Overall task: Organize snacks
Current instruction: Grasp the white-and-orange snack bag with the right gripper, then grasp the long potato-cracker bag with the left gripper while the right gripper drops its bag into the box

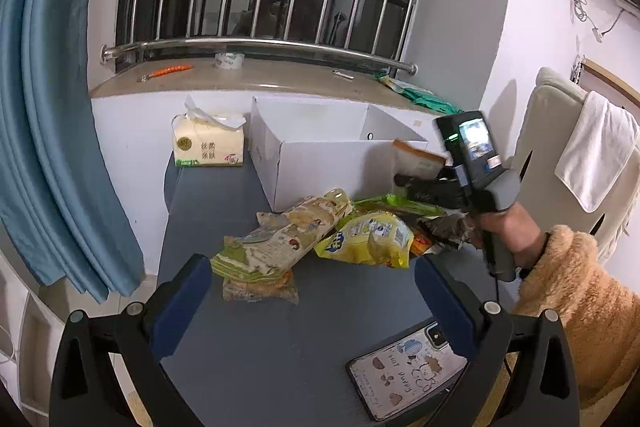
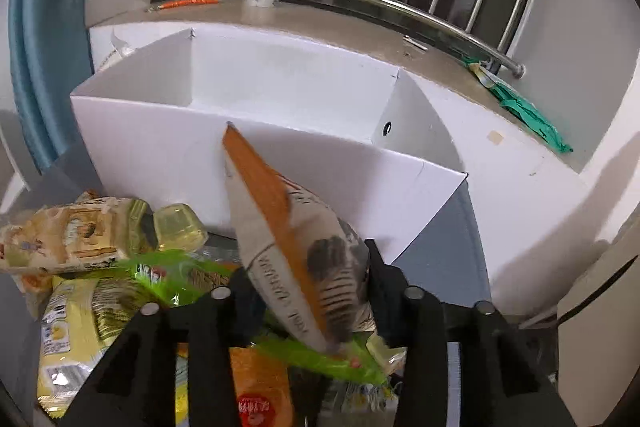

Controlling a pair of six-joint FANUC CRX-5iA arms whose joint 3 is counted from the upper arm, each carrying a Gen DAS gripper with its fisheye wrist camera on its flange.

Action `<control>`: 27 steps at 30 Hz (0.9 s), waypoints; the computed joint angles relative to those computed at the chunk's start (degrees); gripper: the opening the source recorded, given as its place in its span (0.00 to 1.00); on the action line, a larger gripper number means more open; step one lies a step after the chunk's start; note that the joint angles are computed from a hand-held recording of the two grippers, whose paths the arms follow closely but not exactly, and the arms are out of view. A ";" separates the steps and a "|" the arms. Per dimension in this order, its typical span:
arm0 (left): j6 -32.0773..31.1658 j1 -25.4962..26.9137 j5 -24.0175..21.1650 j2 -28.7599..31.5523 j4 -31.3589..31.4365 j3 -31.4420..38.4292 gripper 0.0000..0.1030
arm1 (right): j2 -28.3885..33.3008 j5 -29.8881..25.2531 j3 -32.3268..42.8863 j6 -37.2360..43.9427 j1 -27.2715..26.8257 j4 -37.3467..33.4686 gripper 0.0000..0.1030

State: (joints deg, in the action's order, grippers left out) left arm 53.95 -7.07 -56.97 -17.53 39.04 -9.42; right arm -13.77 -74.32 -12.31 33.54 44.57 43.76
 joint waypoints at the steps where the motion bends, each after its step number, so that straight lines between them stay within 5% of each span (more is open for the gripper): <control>1: 0.01 -0.01 -0.13 0.32 -0.02 0.19 1.00 | -1.65 1.35 -0.69 -0.58 0.28 -0.34 0.40; 7: -2.21 -1.36 -1.01 3.99 -0.20 2.82 1.00 | -9.53 4.71 -3.03 -6.21 3.62 0.07 0.39; 14: -5.29 -4.40 -9.28 16.01 -3.83 14.16 1.00 | -16.89 4.64 -4.85 -14.10 11.70 6.60 0.39; 25: -2.25 -8.01 -22.03 33.12 -15.05 33.36 0.99 | -23.66 -3.91 -9.11 -23.72 27.73 16.00 0.40; 27: -2.42 -8.81 -23.27 34.19 -17.89 34.95 0.73 | -24.09 -4.51 -9.45 -24.04 28.52 15.85 0.40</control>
State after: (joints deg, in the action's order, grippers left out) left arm 51.53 -15.87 -80.23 16.66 21.15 25.53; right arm -37.86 -78.84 -21.76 9.51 73.09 59.60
